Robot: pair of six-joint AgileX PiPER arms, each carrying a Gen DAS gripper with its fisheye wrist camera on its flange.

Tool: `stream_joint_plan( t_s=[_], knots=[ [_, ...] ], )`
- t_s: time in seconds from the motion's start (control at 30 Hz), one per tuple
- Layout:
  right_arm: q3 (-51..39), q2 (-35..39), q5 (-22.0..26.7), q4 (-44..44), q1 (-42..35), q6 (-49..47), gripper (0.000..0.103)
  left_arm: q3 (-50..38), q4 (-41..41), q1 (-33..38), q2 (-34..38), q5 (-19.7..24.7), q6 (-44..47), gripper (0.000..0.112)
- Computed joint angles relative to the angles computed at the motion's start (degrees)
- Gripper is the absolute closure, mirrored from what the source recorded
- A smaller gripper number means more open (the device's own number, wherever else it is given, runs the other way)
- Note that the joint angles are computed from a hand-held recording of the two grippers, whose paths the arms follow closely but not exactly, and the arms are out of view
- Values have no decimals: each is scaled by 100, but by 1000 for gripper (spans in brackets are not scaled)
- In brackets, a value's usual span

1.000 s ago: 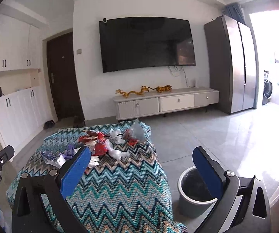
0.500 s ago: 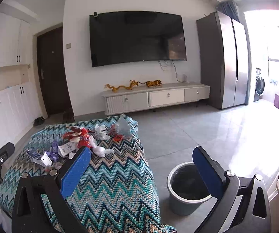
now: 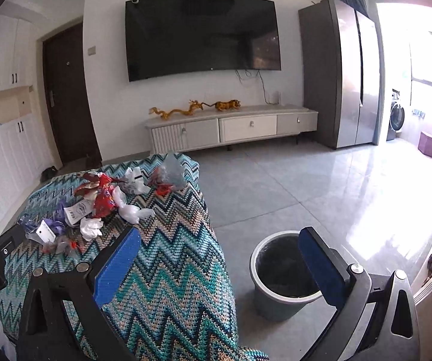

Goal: Collect trash
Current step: 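Grasp the blue-white carton with the left gripper while the right grasps a clear plastic bag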

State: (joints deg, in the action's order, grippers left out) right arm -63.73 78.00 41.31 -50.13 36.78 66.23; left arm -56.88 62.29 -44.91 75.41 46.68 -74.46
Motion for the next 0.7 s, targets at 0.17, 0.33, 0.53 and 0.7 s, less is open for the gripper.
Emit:
stream_joint_plan(
  t_s=[0.17, 0.33, 0.53, 0.7],
  knots=[
    [-101, 201, -235, 108, -105, -168, 0, -82, -100, 231, 105, -230, 175, 18],
    [-324, 555, -555, 411, -178, -545, 0, -35, -414, 745, 147, -582, 447, 18],
    [-900, 1327, -1076, 1580, -330, -1785, 1, 254, -881, 1706, 77, -1022, 830, 18],
    [-1841, 2253, -1253, 3482, -502, -3851, 19, 465, -1858, 2847, 9, -1568, 1885, 19]
  ],
)
